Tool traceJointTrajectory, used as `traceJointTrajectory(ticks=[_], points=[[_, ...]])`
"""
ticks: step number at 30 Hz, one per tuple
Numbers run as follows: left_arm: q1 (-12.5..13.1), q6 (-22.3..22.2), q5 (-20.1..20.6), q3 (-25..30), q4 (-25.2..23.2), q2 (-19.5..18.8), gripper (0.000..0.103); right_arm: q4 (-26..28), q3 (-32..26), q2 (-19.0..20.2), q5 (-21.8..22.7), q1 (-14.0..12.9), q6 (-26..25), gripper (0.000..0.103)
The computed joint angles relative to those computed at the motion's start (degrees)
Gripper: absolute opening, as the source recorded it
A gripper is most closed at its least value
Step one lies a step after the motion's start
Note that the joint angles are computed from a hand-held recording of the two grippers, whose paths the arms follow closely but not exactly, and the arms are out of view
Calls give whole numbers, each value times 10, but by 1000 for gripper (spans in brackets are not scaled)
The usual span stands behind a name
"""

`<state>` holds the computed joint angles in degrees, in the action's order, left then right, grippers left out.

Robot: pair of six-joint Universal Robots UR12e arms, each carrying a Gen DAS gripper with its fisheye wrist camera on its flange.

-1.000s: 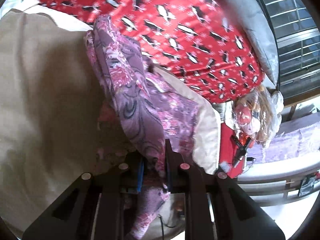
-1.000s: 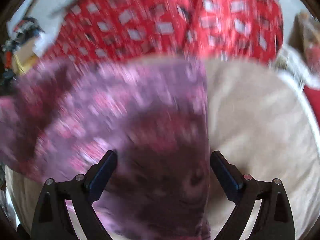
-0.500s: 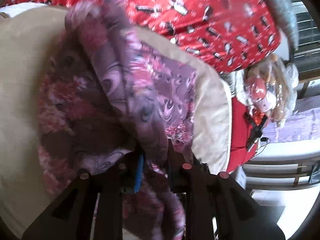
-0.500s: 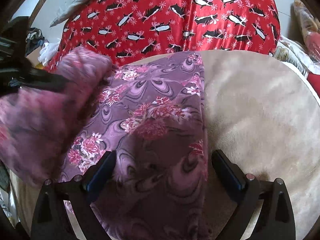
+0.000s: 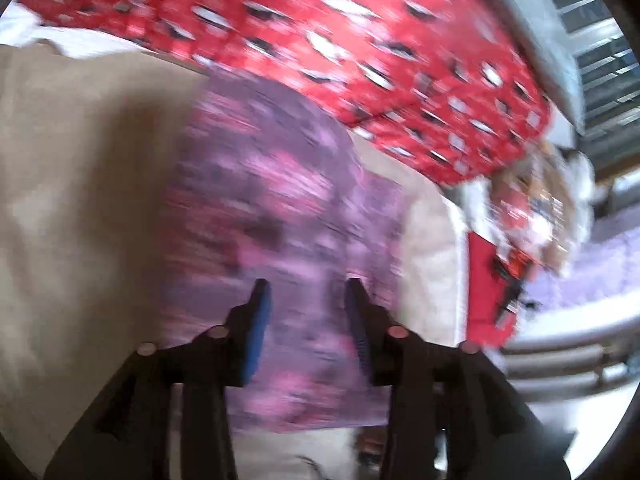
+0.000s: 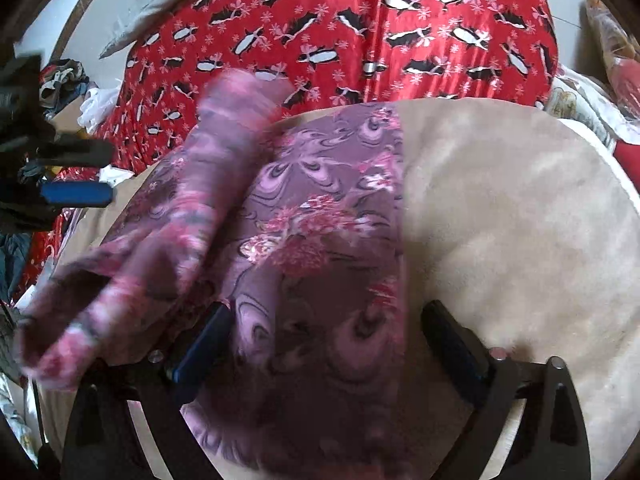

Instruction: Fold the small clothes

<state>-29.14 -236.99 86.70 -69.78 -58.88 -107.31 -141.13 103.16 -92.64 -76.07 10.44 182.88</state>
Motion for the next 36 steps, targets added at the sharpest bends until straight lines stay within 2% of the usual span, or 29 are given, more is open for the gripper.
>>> traceJointTrajectory(ticks=[2, 4, 5, 7, 9, 11, 13, 16, 17, 18, 19, 20, 21, 24, 27, 28, 30, 32, 34, 36], points=[[1, -5, 31, -10, -23, 8, 40, 0, -2, -9, -18, -12, 38, 94], [3, -15, 35, -29, -28, 14, 40, -17, -2, -16, -22, -26, 88, 93], [7, -23, 19, -45, -17, 18, 40, -40, 1, -19, 5, -39, 125, 92], [9, -34, -4, -64, 2, 19, 40, -54, -6, -13, 58, -51, 149, 92], [11, -46, -13, -85, 34, 24, 43, -20, -36, 9, 109, -45, 123, 94], [15, -56, -28, -99, 59, 29, 44, 28, -70, 36, 102, -22, 77, 93], [19, -57, -40, -108, 71, 35, 44, 46, -87, 54, 91, -3, 53, 90], [20, -43, -44, -112, 78, 38, 44, 54, -99, 73, 128, 11, 34, 70], [20, -38, -43, -111, 78, 37, 44, 61, -102, 77, 127, 19, 18, 59], [19, -33, -39, -110, 76, 37, 44, 61, -105, 79, 109, 27, 3, 48], [19, -33, -38, -110, 79, 37, 44, 49, -103, 78, 68, 39, -24, 41], [18, -36, -39, -111, 82, 37, 44, 43, -104, 78, 50, 45, -44, 21], [18, -40, -36, -109, 82, 37, 44, 36, -101, 75, 56, 42, -55, 18], [11, -33, -12, -95, 84, 35, 44, -3, -86, 60, 110, 22, -33, 16], [2, -10, 20, -71, 67, 26, 46, -54, -64, 38, 126, 5, -8, 16], [0, -6, 26, -66, 60, 22, 52, -57, -58, 35, 127, -3, 4, 16], [-5, 1, 34, -45, 22, 6, 53, -34, -50, 34, 110, -17, 33, 16], [-4, 10, 5, -38, -2, -6, 54, 20, -50, 41, 104, -26, 38, 17], [-6, 12, 12, -36, -6, -8, 53, 27, -47, 41, 127, -34, 52, 23], [-5, 16, 19, -35, -1, -5, 53, 37, -59, 42, 144, -41, 71, 33]])
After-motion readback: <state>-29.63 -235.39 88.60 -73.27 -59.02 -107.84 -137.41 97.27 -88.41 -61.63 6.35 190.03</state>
